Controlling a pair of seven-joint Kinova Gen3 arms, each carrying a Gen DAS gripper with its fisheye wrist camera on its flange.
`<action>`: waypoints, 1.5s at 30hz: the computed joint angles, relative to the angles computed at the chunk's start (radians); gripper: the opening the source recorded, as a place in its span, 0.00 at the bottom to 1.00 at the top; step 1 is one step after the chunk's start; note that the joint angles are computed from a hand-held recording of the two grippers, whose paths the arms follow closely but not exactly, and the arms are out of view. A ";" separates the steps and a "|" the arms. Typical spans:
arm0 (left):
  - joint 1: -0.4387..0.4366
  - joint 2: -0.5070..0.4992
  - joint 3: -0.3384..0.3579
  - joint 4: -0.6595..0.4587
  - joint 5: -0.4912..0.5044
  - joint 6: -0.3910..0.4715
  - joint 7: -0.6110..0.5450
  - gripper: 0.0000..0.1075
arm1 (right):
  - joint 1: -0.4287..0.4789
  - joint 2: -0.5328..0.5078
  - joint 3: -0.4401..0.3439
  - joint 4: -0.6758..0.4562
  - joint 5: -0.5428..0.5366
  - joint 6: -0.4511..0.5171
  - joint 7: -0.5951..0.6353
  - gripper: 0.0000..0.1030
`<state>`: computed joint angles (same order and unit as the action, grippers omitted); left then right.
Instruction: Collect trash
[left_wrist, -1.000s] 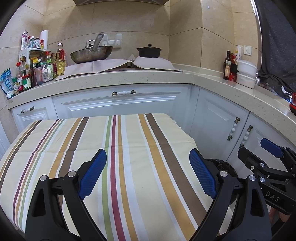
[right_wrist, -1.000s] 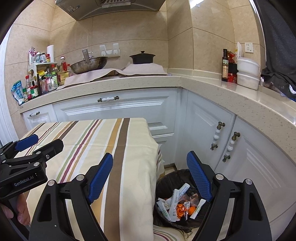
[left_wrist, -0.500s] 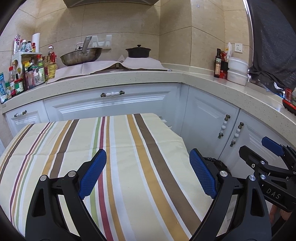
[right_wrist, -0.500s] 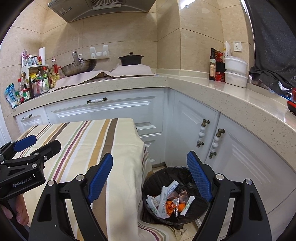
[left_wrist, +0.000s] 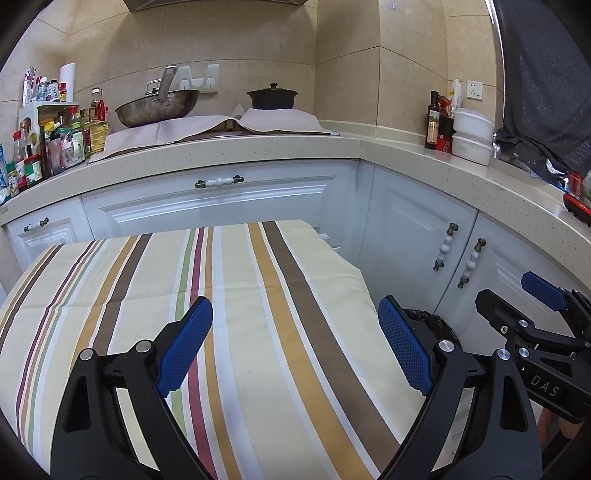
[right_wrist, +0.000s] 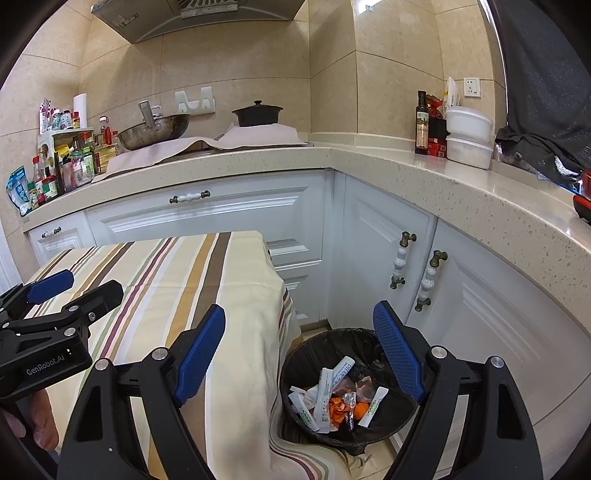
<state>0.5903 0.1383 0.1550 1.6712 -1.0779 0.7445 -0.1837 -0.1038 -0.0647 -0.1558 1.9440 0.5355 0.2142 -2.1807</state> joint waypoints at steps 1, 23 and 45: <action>0.001 0.002 0.001 -0.002 0.000 0.001 0.001 0.83 | 0.001 0.000 -0.001 0.000 0.002 0.000 -0.003 0.77; 0.020 0.025 -0.015 -0.024 0.013 0.006 -0.012 0.83 | -0.006 0.008 0.017 -0.003 -0.033 -0.005 0.036 0.77; 0.031 0.041 -0.022 -0.038 0.010 -0.005 -0.033 0.84 | -0.006 0.017 0.025 0.006 -0.034 -0.019 0.038 0.78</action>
<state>0.6213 0.1796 0.1328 1.6332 -1.0680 0.7398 -0.2172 -0.1094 -0.0475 -0.1306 1.9496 0.5012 0.1949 -2.1430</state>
